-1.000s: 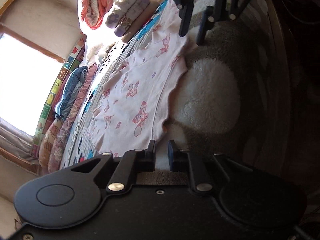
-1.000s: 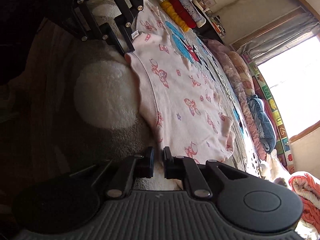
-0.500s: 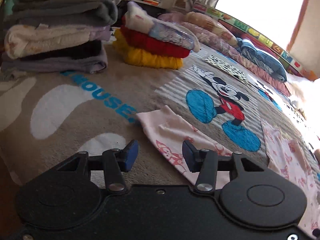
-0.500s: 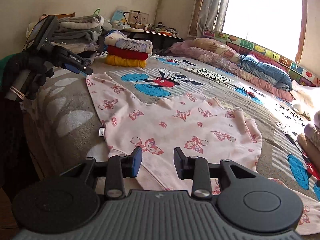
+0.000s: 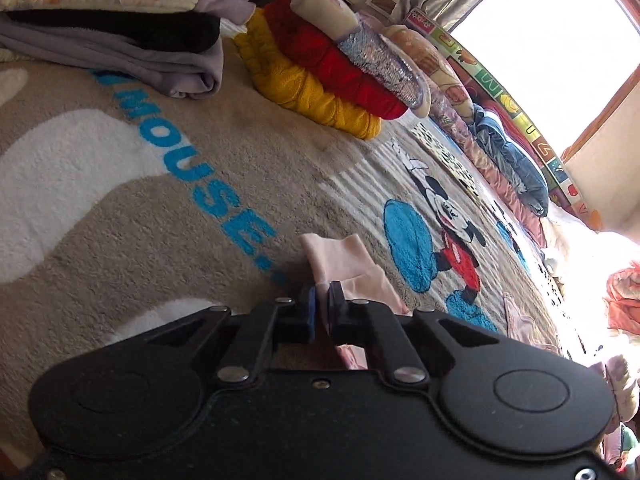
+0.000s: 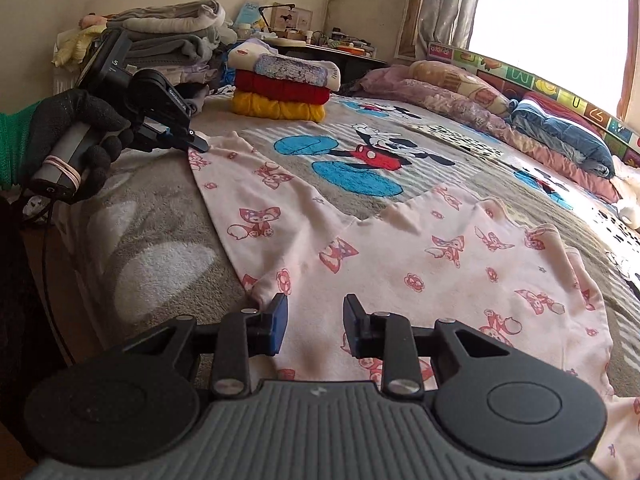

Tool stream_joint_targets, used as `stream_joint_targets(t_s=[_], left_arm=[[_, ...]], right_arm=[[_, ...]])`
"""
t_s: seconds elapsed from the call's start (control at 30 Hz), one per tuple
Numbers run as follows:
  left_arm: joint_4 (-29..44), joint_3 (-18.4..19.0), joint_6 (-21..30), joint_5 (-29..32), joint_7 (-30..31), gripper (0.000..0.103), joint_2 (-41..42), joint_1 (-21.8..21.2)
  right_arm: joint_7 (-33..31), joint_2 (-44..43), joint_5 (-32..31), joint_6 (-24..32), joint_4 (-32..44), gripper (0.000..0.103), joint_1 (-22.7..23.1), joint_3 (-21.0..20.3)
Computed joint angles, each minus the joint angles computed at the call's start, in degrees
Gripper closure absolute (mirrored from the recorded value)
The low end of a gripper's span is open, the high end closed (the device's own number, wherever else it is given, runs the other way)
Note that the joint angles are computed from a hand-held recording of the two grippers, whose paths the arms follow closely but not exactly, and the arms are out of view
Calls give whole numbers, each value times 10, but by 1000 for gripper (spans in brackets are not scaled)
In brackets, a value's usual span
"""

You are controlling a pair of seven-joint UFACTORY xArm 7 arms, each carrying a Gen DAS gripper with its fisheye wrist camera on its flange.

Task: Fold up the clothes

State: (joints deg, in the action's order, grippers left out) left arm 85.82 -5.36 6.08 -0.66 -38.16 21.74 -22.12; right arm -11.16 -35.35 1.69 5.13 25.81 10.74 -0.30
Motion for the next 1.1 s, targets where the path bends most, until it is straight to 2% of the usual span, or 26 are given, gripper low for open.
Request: stream_joint_targets(t_s=[0.07, 0.17, 0.23, 0.27, 0.37, 0.47, 0.53, 0.57, 0.6, 0.63, 0.73, 0.83, 0.97, 1.03, 1.1], left_arm=[[19, -17, 10, -2, 31, 100, 7, 17], [42, 12, 57, 22, 22, 99, 25, -6], [45, 7, 61, 18, 24, 98, 32, 0], [44, 17, 60, 28, 17, 96, 31, -7], [37, 62, 57, 76, -22, 87, 26, -40], [26, 142, 48, 153, -130, 86, 17, -100], [24, 210, 45, 239, -208, 85, 11, -158], [24, 227, 36, 272, -231, 85, 8, -173], [26, 220, 19, 287, -231, 85, 7, -172], [29, 200, 4, 292, -218, 85, 7, -161], [52, 117, 2, 278, -148, 85, 19, -122], [90, 17, 16, 229, -27, 85, 47, -87], [145, -84, 30, 196, 128, 85, 88, -83], [163, -170, 34, 177, 238, 85, 110, -66], [174, -246, 49, 165, 341, 85, 129, -53]], right_arm=[[-3, 6, -4, 13, 3, 73, 0, 3], [-4, 11, -5, 32, 9, 72, -3, 7], [1, 12, -17, 49, 19, 72, -19, 25], [4, 13, -28, 61, 26, 73, -30, 39], [8, 18, -49, 51, 35, 73, -40, 58], [14, 36, -47, 49, 37, 78, -30, 55], [18, 33, -39, 45, 33, 78, -21, 45], [13, 23, -33, 40, 28, 78, -10, 35], [8, 14, -27, 36, 22, 78, 0, 25], [4, 3, -19, 33, 16, 78, 11, 15], [5, -47, 14, 36, -10, 78, 35, -18], [30, -103, 54, 58, -36, 78, 28, -49], [97, -219, 80, 72, -93, 77, -78, -60], [131, -266, 85, 83, -111, 76, -145, -71], [170, -293, 83, 83, -125, 73, -241, -83]])
